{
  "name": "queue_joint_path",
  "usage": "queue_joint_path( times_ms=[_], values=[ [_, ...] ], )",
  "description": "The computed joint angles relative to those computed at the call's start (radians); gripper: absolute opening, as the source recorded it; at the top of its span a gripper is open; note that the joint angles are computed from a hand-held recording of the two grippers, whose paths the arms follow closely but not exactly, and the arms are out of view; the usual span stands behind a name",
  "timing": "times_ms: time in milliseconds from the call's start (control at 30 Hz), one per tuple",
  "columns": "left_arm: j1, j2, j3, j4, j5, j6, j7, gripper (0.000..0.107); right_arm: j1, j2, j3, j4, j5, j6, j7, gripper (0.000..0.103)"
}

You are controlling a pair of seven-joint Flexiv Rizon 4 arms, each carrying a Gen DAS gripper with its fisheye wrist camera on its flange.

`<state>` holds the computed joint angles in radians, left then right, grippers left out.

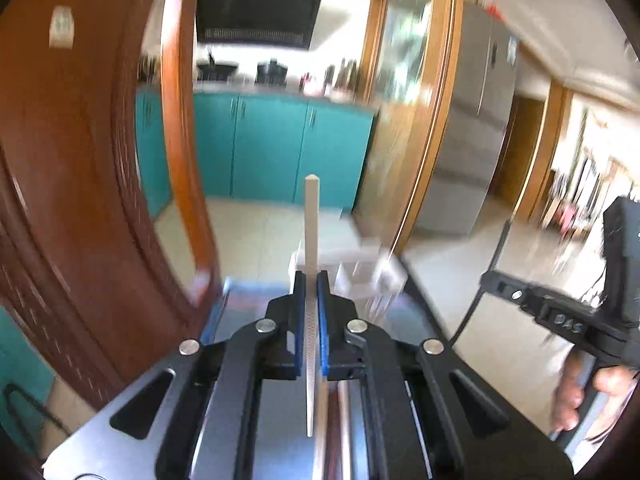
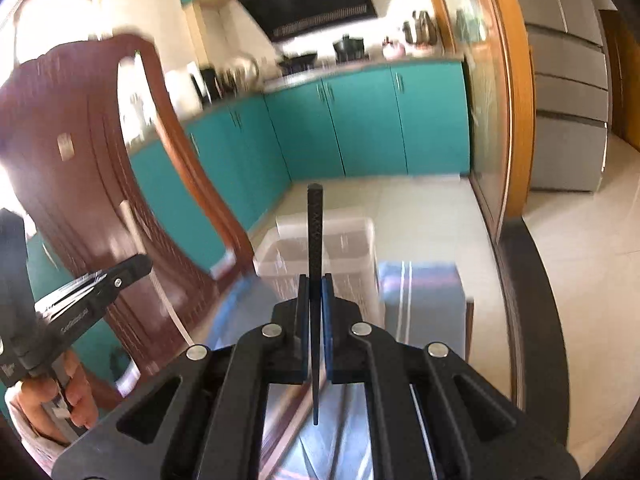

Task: Organize utensils
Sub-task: 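Lift both held chopsticks upright and carry them above the white utensil holder, then lower both chopsticks into the holder and open both tools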

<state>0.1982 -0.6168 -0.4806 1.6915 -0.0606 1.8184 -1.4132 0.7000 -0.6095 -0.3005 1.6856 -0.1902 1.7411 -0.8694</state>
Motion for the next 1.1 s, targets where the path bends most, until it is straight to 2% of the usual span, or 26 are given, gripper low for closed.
queue_joint_path(
  times_ms=[67, 100, 133, 200, 267, 333, 367, 467, 500, 600, 767, 967, 1033, 1067, 1100],
  values=[
    [0.036, -0.019, -0.057, -0.037, 0.016, 0.037, -0.006, 0.007, -0.043, -0.004, 0.034, -0.043, 0.014, 0.034, 0.007, 0.006],
    [0.054, -0.036, -0.090, -0.068, 0.025, 0.066, -0.020, 0.006, -0.041, -0.012, 0.024, -0.062, 0.032, 0.070, 0.012, 0.006],
    [0.054, -0.044, -0.096, -0.088, 0.033, 0.089, -0.039, 0.006, -0.014, -0.018, -0.020, -0.068, 0.065, 0.110, 0.013, 0.006],
    [0.025, -0.082, -0.080, -0.161, 0.037, 0.125, -0.071, 0.006, 0.077, -0.061, -0.156, -0.104, 0.185, 0.187, 0.011, 0.007],
    [-0.039, -0.122, -0.016, -0.252, 0.023, 0.121, -0.088, 0.007, 0.133, -0.127, -0.257, -0.157, 0.302, 0.236, 0.008, 0.007],
    [-0.133, -0.174, 0.090, -0.359, -0.028, 0.102, -0.084, 0.007, 0.197, -0.204, -0.379, -0.212, 0.420, 0.216, 0.009, 0.007],
    [-0.180, -0.212, 0.146, -0.426, -0.057, 0.065, -0.075, 0.007, 0.211, -0.242, -0.415, -0.242, 0.475, 0.203, 0.002, 0.007],
    [-0.284, -0.299, 0.289, -0.562, -0.134, -0.054, -0.041, 0.007, 0.189, -0.287, -0.407, -0.286, 0.467, 0.129, -0.002, 0.007],
    [-0.291, -0.322, 0.295, -0.585, -0.146, -0.083, -0.031, 0.007, 0.176, -0.299, -0.395, -0.297, 0.443, 0.108, 0.003, 0.007],
    [-0.276, -0.359, 0.252, -0.587, -0.156, -0.106, 0.001, 0.007, 0.153, -0.331, -0.375, -0.311, 0.369, 0.066, 0.022, 0.007],
    [-0.270, -0.398, 0.234, -0.611, -0.172, -0.144, 0.050, 0.007, 0.120, -0.326, -0.311, -0.284, 0.270, 0.052, 0.046, 0.007],
    [-0.245, -0.396, 0.192, -0.566, -0.200, -0.130, 0.092, 0.008, 0.130, -0.307, -0.306, -0.244, 0.216, 0.044, 0.064, 0.008],
    [-0.201, -0.374, 0.135, -0.502, -0.168, -0.087, 0.096, 0.014, 0.150, -0.303, -0.329, -0.214, 0.221, 0.069, 0.061, 0.011],
    [-0.176, -0.361, 0.106, -0.459, -0.151, -0.051, 0.099, 0.017, 0.151, -0.301, -0.331, -0.208, 0.224, 0.078, 0.054, 0.016],
    [-0.159, -0.348, 0.090, -0.417, -0.135, -0.014, 0.094, 0.025, 0.169, -0.294, -0.344, -0.173, 0.243, 0.119, 0.044, 0.020]
  ],
)
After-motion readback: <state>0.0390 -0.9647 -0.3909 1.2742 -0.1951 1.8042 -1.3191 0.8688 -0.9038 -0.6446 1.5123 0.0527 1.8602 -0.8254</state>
